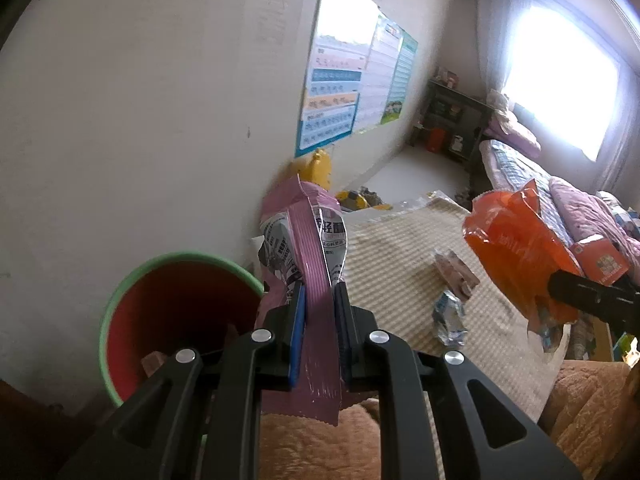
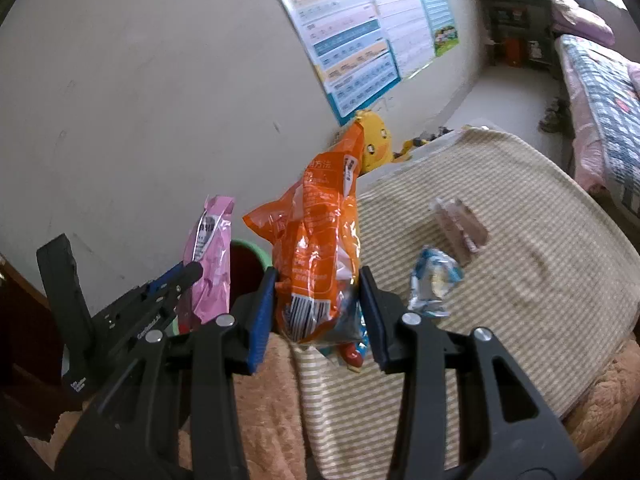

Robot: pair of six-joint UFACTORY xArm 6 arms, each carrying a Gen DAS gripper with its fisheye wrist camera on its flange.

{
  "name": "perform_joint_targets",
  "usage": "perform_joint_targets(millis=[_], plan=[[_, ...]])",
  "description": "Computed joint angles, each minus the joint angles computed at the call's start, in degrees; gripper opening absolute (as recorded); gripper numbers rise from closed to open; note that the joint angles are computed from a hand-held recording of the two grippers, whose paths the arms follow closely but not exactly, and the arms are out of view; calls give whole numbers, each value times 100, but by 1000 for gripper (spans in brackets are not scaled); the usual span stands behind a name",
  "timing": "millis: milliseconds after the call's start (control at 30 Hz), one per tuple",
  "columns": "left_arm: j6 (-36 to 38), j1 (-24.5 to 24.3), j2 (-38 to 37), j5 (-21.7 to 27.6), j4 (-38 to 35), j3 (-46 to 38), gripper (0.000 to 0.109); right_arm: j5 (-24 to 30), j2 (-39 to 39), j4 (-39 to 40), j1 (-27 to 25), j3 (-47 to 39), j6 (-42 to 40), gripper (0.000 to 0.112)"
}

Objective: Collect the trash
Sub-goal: 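Carry the pink wrapper and orange bag over the bin with both grippers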

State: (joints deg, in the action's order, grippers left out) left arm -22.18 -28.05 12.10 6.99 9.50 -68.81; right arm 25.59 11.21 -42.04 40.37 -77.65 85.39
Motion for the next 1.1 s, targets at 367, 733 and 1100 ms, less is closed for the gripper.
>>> perform_joint_targets(millis=[367, 733, 1100], plan=[[-1116, 592, -234, 63, 1061, 392, 12, 144, 880, 824, 183, -1119, -1188, 40], [-1710, 1145, -400, 249, 1600, 642, 12, 227, 1885, 1805, 283, -2348, -2348, 40], [-1539, 1155, -319, 306, 1355, 654, 12, 514, 2676, 2571, 344, -3389, -3232, 40]])
